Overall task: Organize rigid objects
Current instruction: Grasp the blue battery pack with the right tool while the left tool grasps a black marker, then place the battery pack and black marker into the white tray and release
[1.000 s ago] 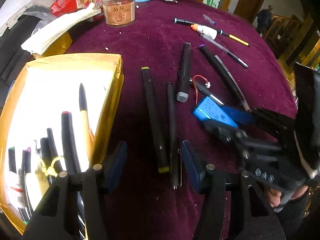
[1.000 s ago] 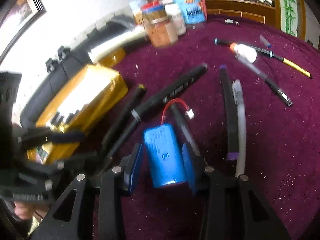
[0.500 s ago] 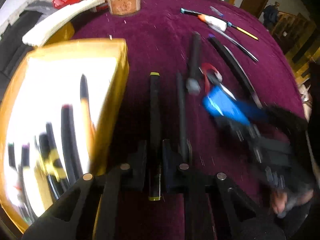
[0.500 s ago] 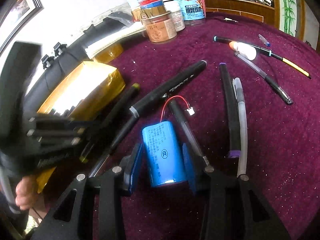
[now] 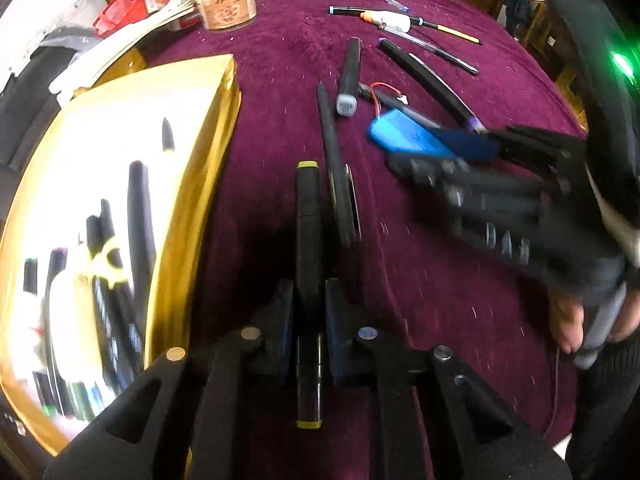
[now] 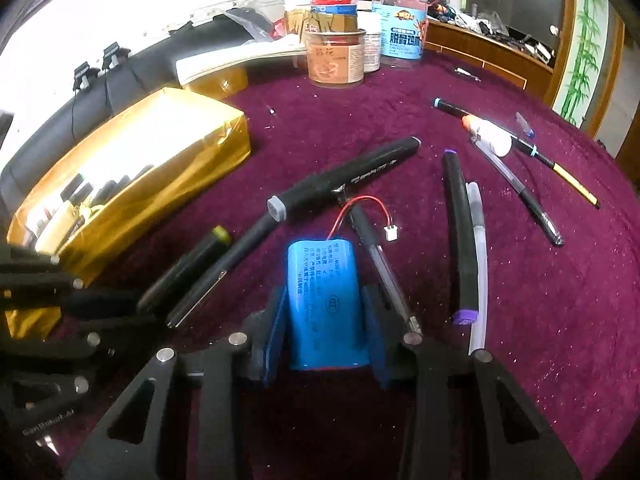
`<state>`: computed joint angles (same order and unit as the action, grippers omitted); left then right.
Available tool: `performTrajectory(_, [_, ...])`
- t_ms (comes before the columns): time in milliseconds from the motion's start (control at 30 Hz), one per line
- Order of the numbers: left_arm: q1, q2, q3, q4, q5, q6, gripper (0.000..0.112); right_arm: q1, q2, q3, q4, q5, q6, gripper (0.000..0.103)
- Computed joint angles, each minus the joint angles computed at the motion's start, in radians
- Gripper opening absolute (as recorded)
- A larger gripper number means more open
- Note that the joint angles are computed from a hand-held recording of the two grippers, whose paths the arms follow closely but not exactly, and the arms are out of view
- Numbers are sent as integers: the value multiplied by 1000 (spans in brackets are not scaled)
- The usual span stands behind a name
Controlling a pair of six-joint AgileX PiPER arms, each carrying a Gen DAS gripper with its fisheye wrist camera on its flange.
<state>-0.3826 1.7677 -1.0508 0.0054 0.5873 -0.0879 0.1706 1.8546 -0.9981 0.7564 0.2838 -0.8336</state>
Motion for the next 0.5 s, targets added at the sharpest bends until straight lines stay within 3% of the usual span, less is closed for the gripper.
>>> performTrajectory(133, [69, -141, 109, -240, 2, 223, 12, -50, 0, -18, 190, 149, -170, 32])
performTrajectory(267, [220, -222, 103, -499, 99, 469, 12, -90, 12, -23, 310, 268, -260, 32])
performTrajectory(367, [344, -289, 95, -592, 171, 566, 12, -140, 18, -20, 398, 370, -310, 32])
performTrajectory(500, [500, -335, 87, -641, 230, 639, 12, -169, 10, 4, 478, 434, -350, 32])
